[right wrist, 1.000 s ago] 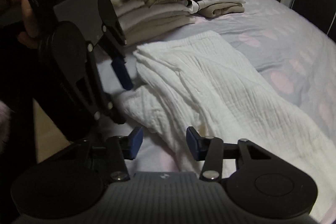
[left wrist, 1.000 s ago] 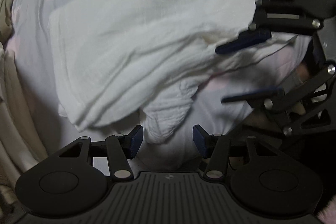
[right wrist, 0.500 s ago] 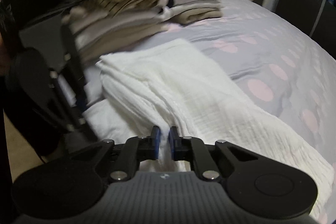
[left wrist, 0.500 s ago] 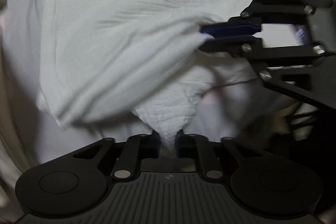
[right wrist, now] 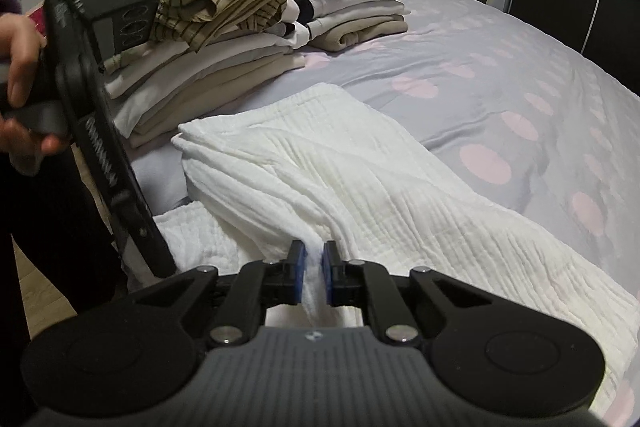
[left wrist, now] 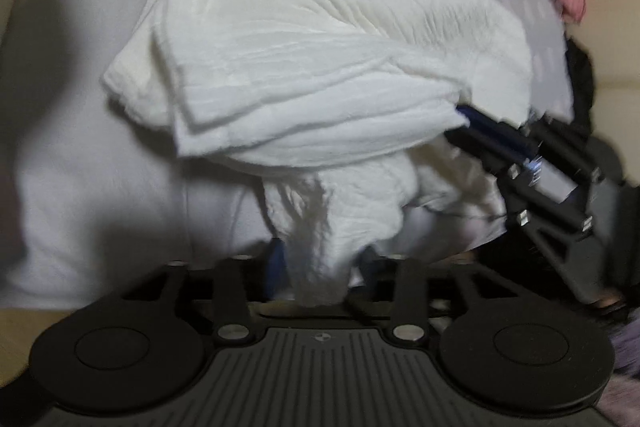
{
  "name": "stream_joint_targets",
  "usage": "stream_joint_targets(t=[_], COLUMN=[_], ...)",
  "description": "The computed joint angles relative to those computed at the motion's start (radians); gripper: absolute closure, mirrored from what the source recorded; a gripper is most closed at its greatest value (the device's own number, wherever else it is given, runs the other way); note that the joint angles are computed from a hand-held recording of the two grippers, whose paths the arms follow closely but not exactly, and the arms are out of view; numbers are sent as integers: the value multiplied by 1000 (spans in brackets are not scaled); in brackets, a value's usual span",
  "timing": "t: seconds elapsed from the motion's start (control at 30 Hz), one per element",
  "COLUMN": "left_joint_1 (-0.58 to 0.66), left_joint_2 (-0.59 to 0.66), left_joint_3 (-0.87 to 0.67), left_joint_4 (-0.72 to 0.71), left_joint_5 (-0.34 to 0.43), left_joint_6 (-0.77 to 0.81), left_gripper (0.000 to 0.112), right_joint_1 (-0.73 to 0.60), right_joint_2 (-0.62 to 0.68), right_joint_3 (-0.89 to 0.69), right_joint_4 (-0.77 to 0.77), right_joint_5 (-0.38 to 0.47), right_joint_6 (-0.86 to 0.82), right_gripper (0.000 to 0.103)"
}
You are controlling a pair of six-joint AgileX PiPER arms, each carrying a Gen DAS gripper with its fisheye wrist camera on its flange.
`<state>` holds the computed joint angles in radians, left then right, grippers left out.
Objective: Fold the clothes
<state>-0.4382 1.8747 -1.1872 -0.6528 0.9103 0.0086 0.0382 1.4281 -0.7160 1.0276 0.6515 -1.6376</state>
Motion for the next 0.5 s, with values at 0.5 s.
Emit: stream_joint_targets(t=[0.5], left_joint_1=[-60], left_joint_2=[-117], left_joint_3=[98], left_joint_4=[136], left_joint_5=[-171], left_joint_6=[-115], left_gripper=[86], right_joint_1=[-66], right_joint_2=[-139], right_joint_3=[112], right_joint_4=[-49], right_joint_5=[211], right_joint_6=[-109], right_gripper=[92])
